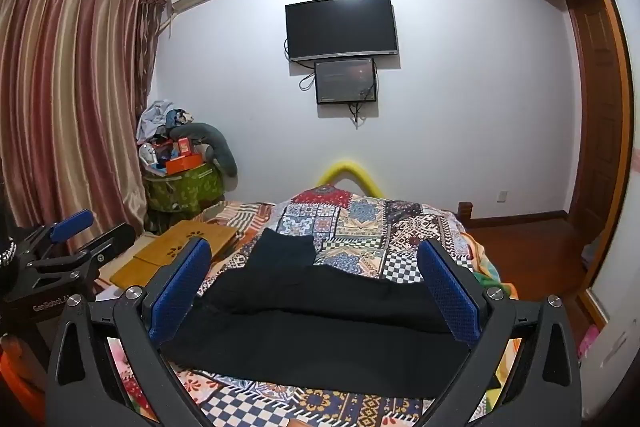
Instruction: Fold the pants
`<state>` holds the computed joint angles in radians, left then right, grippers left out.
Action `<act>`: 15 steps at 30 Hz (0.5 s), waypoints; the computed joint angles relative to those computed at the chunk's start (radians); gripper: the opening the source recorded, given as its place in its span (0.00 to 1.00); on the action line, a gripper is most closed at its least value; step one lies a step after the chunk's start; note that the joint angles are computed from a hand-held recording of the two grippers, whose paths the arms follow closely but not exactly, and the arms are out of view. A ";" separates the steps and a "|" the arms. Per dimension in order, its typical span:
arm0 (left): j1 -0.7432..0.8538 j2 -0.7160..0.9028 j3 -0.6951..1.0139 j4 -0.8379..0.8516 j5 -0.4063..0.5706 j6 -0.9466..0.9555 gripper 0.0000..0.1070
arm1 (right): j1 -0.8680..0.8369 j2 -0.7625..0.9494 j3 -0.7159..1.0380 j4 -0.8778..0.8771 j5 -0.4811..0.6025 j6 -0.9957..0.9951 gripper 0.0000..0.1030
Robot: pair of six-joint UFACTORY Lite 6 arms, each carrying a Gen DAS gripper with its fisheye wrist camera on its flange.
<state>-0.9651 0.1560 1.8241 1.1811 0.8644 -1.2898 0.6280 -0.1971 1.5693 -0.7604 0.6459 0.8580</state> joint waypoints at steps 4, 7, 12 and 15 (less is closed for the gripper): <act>-0.011 0.003 -0.003 0.016 0.014 0.001 0.96 | 0.006 -0.004 -0.007 -0.007 0.004 0.009 0.99; -0.014 0.002 -0.004 0.015 0.014 0.008 0.96 | 0.013 -0.002 -0.009 -0.014 0.007 0.020 0.99; -0.014 0.012 0.011 0.006 0.013 0.018 0.96 | -0.009 0.014 0.018 0.020 -0.001 -0.009 0.99; -0.013 0.008 0.004 0.007 0.009 0.014 0.96 | -0.016 -0.003 0.007 0.027 0.001 -0.020 0.99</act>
<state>-0.9782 0.1640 1.8277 1.1883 0.8737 -1.2754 0.6122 -0.2000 1.5767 -0.7331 0.6465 0.8381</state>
